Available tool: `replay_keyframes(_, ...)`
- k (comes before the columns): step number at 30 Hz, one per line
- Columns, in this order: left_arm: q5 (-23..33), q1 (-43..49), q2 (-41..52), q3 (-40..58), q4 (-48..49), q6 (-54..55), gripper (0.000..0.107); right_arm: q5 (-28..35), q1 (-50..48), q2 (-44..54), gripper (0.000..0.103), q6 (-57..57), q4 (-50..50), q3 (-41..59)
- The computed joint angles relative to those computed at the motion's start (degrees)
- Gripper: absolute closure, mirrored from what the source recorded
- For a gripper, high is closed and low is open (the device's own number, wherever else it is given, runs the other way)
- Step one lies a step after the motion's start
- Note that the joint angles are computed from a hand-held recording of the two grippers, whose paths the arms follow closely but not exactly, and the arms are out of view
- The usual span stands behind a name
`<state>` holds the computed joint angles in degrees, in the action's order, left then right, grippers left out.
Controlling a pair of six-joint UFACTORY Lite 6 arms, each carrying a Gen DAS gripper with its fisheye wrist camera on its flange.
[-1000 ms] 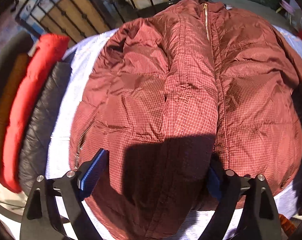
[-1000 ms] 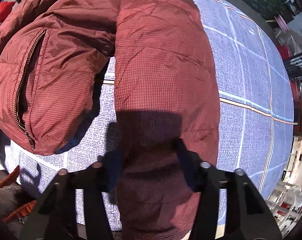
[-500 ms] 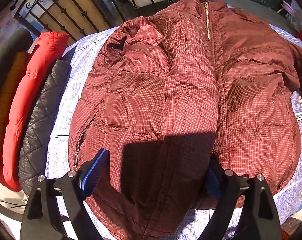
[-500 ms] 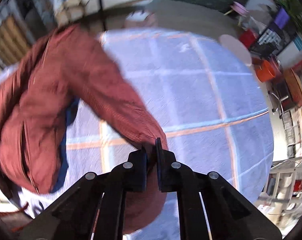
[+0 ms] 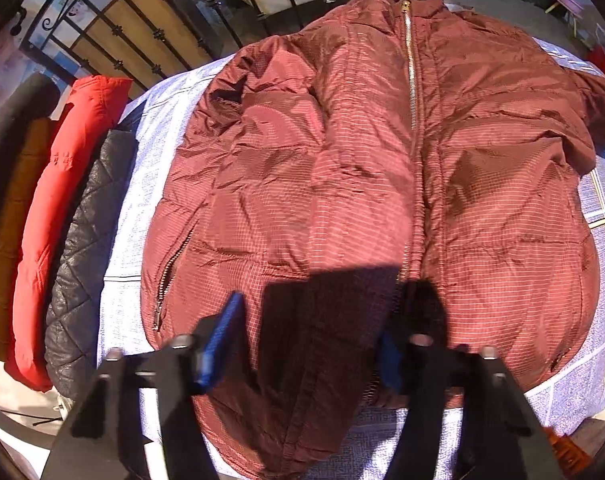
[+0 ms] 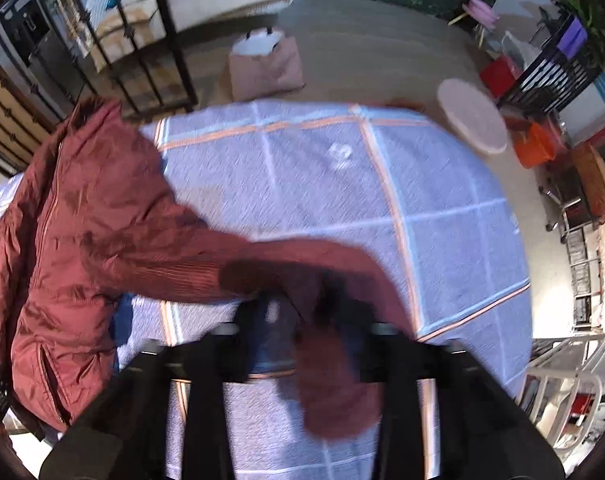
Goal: Fold large clothes
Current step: 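Grasp a sleeve cuff with the right gripper and spread it outward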
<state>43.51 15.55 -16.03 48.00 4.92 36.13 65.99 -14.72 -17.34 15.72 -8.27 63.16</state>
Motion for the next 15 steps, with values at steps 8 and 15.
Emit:
replay_keyframes(8,4.44,1.68,3.79,7.45,-3.13,1.37,0.094,2.83,19.49,-22.62,0.024,23.07,-2.30,-23.24)
replay_keyframes(15,8.16,6.21,13.39,26.64,-7.70,9.03,0.099,12.47,48.29,-31.90,0.022,50.89,-8.60,-25.84)
